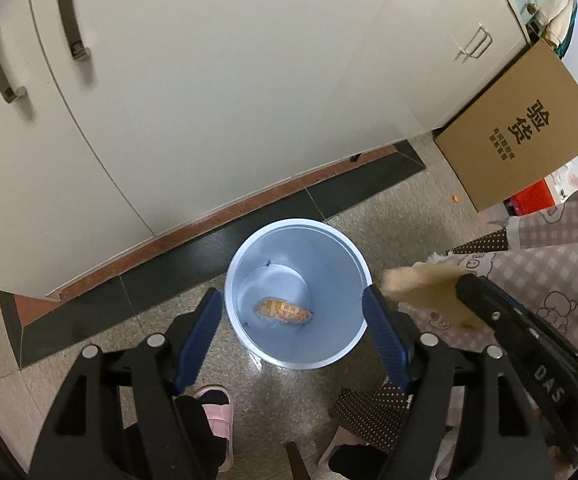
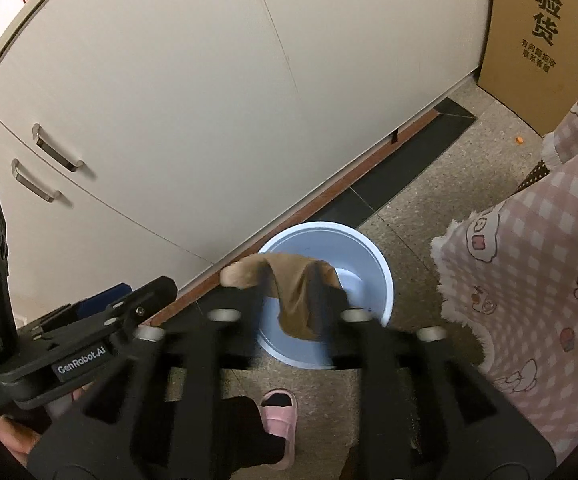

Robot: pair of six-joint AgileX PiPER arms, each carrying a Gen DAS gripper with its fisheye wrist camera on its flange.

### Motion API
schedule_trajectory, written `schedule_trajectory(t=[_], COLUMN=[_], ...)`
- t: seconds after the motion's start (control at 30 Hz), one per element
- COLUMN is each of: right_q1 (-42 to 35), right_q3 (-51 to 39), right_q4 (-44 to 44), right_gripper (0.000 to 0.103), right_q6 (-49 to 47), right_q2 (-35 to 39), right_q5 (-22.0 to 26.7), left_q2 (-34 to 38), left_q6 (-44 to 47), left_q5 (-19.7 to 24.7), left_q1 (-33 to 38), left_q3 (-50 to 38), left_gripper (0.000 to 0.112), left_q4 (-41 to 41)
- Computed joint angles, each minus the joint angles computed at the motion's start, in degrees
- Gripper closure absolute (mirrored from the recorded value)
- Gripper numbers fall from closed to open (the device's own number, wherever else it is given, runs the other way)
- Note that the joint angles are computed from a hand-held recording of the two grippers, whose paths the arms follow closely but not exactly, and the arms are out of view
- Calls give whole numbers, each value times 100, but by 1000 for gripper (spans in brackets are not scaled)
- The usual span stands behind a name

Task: Collect trash
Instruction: 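Carry the bag over the blue wastebasket and open the left tool, then grasp the blue tube with the right tool while the left tool grasps a cord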

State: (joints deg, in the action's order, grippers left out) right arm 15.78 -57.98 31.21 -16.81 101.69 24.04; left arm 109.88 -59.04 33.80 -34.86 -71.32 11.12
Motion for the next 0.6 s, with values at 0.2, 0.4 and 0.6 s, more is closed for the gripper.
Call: schedule_trajectory(t=[0.2,0.4,0.6], right_q1=[30,53,154], right_q3=[179,376,649], right_q4=[-104,-680,-2011], right_gripper=[45,44,45], right_q6=[83,644,1859], right_q2=[-301,-929,-2110], right_q5=[-97,-58,-16], left_q2=[-200,-530,-1022], left_q6=[-194,-427,-885], left_q5=[70,236,646], left_q1=[-54,-228,-654], left_q3=[79,56,-223], left_gripper=[41,41,41], left_q4=[138,345,867])
